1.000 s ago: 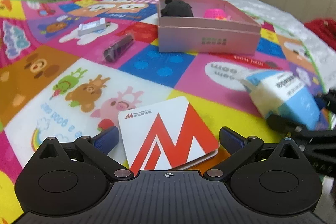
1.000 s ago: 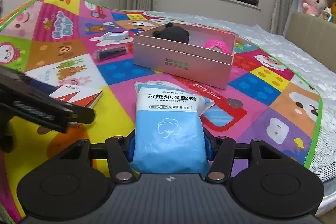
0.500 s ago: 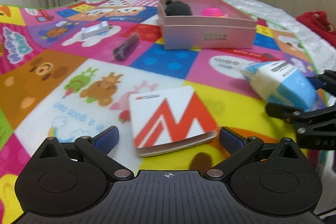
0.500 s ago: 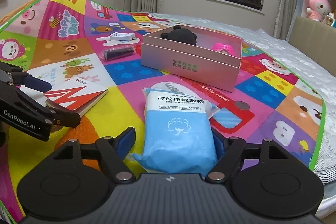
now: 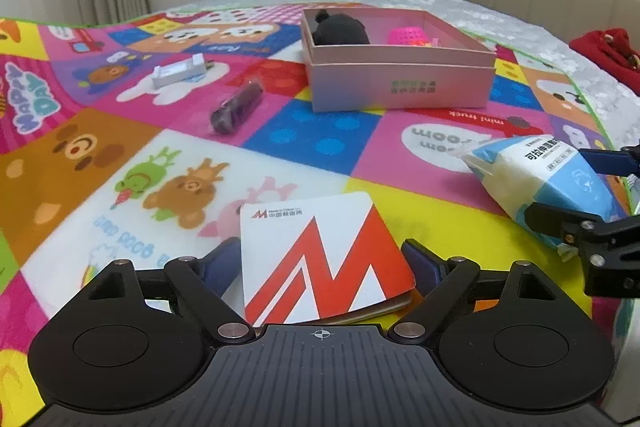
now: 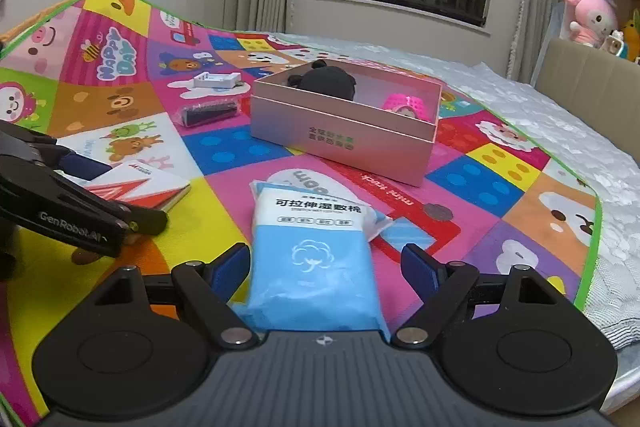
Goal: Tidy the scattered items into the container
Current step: 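Carry the blue pack toward the pink box while the left gripper reaches the red-white card, then grasp the red-white card with the left gripper and drop it into the pink box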
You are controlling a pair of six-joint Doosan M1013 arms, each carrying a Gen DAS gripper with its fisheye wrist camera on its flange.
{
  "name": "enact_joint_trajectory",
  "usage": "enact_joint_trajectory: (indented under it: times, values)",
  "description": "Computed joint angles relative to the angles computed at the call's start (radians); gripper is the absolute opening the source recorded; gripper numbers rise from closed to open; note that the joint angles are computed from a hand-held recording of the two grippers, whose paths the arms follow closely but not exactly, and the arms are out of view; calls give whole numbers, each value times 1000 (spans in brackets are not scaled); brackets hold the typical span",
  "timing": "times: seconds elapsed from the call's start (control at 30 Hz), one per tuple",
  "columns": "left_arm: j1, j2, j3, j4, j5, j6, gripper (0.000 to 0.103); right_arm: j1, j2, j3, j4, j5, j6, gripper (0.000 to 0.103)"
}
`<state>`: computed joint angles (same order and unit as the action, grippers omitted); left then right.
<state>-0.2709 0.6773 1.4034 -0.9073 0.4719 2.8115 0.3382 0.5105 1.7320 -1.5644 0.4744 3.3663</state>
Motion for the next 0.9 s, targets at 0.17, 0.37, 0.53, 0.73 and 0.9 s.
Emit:
enact_joint_trajectory:
  times: [0.17, 0.37, 0.53, 0.73, 0.9]
  values:
    - [7, -14, 22, -37, 7, 34, 89, -1, 4, -5, -21, -2, 23, 83]
    - [15, -37, 56, -131, 43, 146, 88, -8, 11, -31, 130, -35, -119, 54]
    - [14, -50, 69, -163, 56, 182, 88, -2, -7, -14, 110, -19, -93, 53]
    - [11, -60, 56, -237, 102, 243, 86, -10, -73, 44, -35, -37, 78, 53]
    - [-11, -56, 19, -285, 73, 300, 86, -20, -120, 88, -229, -17, 305, 53]
